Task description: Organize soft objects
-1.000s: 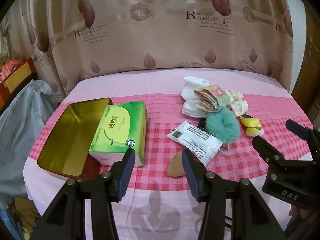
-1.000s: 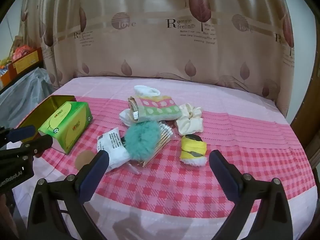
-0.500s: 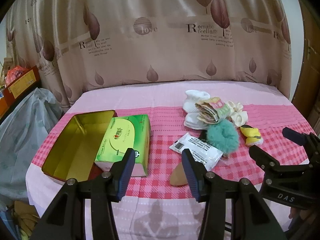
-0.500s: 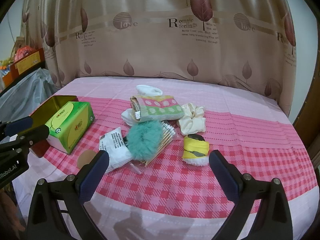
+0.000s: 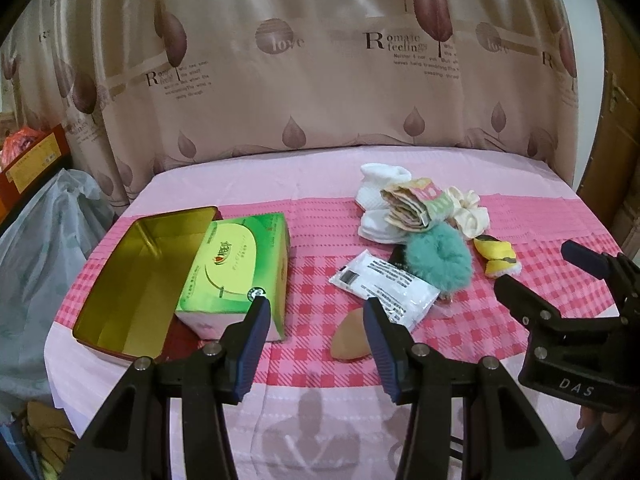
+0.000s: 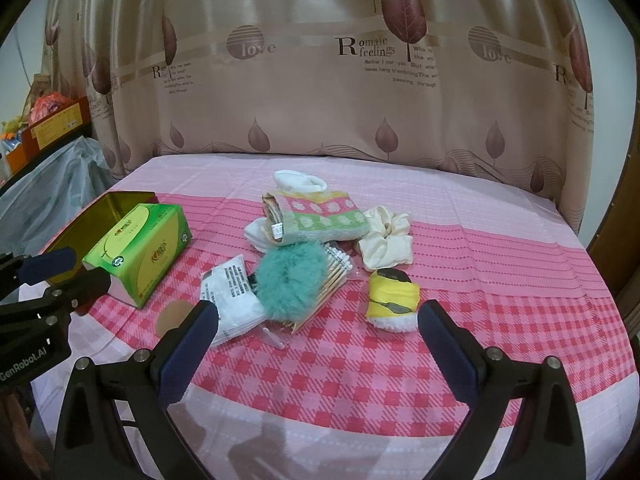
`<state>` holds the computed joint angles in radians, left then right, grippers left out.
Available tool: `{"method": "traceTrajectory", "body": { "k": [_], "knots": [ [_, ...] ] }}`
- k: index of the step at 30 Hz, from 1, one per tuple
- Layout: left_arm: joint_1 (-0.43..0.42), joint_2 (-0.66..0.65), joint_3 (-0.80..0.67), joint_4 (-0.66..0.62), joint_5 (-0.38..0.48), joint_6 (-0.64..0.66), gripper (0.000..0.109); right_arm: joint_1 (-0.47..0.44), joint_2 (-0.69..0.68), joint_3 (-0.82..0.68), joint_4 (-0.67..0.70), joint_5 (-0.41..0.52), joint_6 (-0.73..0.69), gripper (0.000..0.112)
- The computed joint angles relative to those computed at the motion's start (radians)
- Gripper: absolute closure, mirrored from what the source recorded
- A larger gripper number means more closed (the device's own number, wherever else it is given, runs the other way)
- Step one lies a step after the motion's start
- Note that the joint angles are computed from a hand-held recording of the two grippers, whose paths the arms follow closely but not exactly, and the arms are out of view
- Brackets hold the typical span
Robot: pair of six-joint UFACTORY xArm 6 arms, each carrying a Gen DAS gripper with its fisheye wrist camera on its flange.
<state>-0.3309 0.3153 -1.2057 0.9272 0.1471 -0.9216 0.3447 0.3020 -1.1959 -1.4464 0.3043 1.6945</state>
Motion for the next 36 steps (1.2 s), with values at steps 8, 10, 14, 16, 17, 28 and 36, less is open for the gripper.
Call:
{"method": "traceTrajectory", "body": {
  "k": [8,10,14,16,17,28,36],
  "knots": [
    [-0.008,0.000,0.008,-0.077,0.018,0.074,0.059,0.005,0.001,-0.003,0.004,0.003,-0.008,0.015],
    [-0.009,0.000,0.007,-0.097,0.023,0.092,0.059,0.004,0.002,-0.004,0.007,0.001,-0.010,0.015],
    [-0.010,0.000,0.007,-0.111,0.035,0.104,0.059,0.005,0.003,-0.004,0.001,0.001,-0.004,0.015],
    [-0.010,0.000,0.005,-0.110,0.042,0.100,0.059,0.004,0.002,-0.003,0.000,0.000,-0.004,0.016],
    [-0.011,0.001,0.004,-0.114,0.044,0.103,0.059,0.004,0.002,-0.004,0.001,0.001,-0.004,0.016],
    [-0.014,0.005,0.001,-0.148,0.063,0.129,0.059,0.005,0.002,-0.003,0.002,0.001,-0.004,0.017],
    [-0.016,0.007,0.000,-0.173,0.068,0.154,0.059,0.005,0.002,-0.003,0.003,0.000,-0.004,0.019]
  ]
}}
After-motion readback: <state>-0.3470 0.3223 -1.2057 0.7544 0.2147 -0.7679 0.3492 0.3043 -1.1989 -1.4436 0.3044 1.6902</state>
